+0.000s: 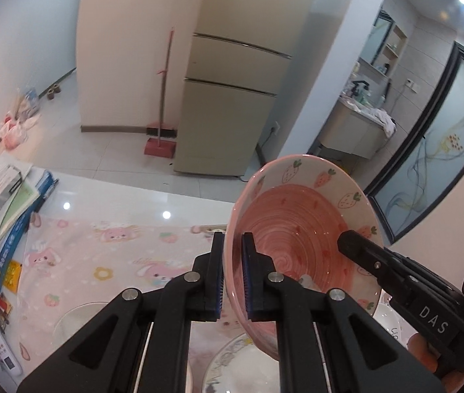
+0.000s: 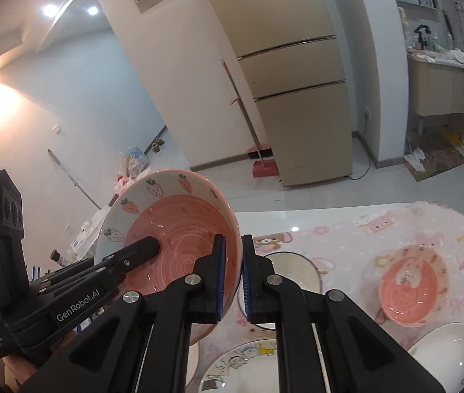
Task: Organize plates and bowls
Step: 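Lift the pink strawberry bowl with both tools and carry it across the table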
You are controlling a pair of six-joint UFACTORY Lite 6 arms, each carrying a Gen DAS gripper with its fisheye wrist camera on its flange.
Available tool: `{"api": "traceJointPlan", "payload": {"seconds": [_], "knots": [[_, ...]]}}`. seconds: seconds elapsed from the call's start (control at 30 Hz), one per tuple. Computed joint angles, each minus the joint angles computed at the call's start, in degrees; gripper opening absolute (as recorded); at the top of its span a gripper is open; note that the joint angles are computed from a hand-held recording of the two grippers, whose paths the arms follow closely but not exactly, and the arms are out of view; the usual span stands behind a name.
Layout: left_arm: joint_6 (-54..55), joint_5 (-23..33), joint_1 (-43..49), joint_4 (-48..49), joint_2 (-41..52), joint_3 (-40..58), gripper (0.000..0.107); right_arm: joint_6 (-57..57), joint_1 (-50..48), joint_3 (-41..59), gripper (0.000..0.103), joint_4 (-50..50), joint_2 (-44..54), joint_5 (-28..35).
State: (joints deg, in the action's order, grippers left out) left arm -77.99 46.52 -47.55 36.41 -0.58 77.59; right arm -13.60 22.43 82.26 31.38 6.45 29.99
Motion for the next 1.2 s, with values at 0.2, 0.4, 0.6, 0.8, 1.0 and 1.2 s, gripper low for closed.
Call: {"api": "traceJointPlan", "payload": {"seconds": [0.2, 0.4, 0.6, 0.8, 1.0, 1.2], "knots": [[-0.3, -2.28, -0.29, -0.96, 6.04, 3.61, 0.008, -12.1, -6.33, -4.17, 0.01, 12.68, 0.4, 0.95], [-0.87, -6.86, 1.14, -2.02, 9.83, 1.83, 0.008, -16.84, -7.2, -4.73, 0.01, 15.89, 5.28, 0.09], [0.89, -10.1, 2.78, -5.0, 14.35, 2.23, 0.008, -16.85, -6.8, -3.32, 0.01, 15.07, 11.44, -0.53], [2.38, -11.47, 3.74, -6.89, 17.57, 2.56, 0.008, -14.83, -5.94, -1.92, 0.011, 12.58, 15.29, -1.73], [5.08, -13.04, 4.89, -9.6, 19.59, 2.29, 0.008, -12.83, -5.73, -0.27, 0.011, 10.03, 18.52, -2.16], [7.22, -13.43, 6.22, -11.84, 20.48, 2.16, 0.008, -7.24, -2.69, -0.86, 0.011, 2.96, 19.56, -6.19]]}}
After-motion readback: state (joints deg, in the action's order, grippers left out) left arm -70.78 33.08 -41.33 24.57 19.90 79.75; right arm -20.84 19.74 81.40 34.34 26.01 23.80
